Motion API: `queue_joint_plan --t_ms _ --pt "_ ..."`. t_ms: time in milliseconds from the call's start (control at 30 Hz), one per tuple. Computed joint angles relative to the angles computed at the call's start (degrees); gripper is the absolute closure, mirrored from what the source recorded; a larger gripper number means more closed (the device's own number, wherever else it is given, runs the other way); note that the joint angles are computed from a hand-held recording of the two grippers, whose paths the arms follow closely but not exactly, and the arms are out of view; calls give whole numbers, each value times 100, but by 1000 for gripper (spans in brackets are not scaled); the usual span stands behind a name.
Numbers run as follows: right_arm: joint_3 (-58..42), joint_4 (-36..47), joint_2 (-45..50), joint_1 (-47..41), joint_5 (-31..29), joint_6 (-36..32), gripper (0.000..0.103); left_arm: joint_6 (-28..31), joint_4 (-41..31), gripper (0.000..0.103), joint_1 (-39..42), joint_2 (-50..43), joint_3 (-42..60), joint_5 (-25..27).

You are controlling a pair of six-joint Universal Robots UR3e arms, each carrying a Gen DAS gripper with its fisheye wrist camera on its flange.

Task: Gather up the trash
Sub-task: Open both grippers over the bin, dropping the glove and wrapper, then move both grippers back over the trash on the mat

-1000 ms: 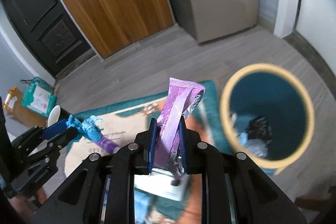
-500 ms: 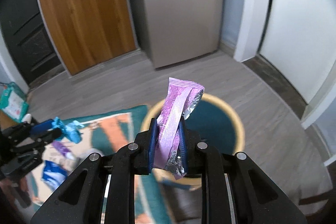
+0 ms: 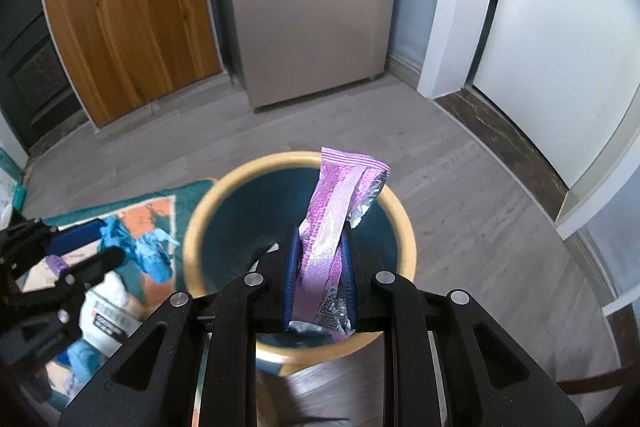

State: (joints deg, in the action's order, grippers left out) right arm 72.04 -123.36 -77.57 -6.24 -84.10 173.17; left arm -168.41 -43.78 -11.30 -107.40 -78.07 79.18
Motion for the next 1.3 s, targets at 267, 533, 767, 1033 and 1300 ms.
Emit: queue_joint_plan --t_ms 267,533,767,1033,1300 --pt "-173 4 342 -133 311 155 82 -292 244 70 -326 -846 573 173" --pt "-245 -92 540 -12 308 152 61 -375 387 45 -258 -881 499 49" --pt "-189 -260 420 -5 240 337 41 -329 393 40 -177 -582 250 89" --pt "144 -711 107 183 -113 456 8 -167 609 20 44 37 -358 115" --pt "412 -737 -374 356 -246 755 5 -47 644 11 366 1039 -1137 148"
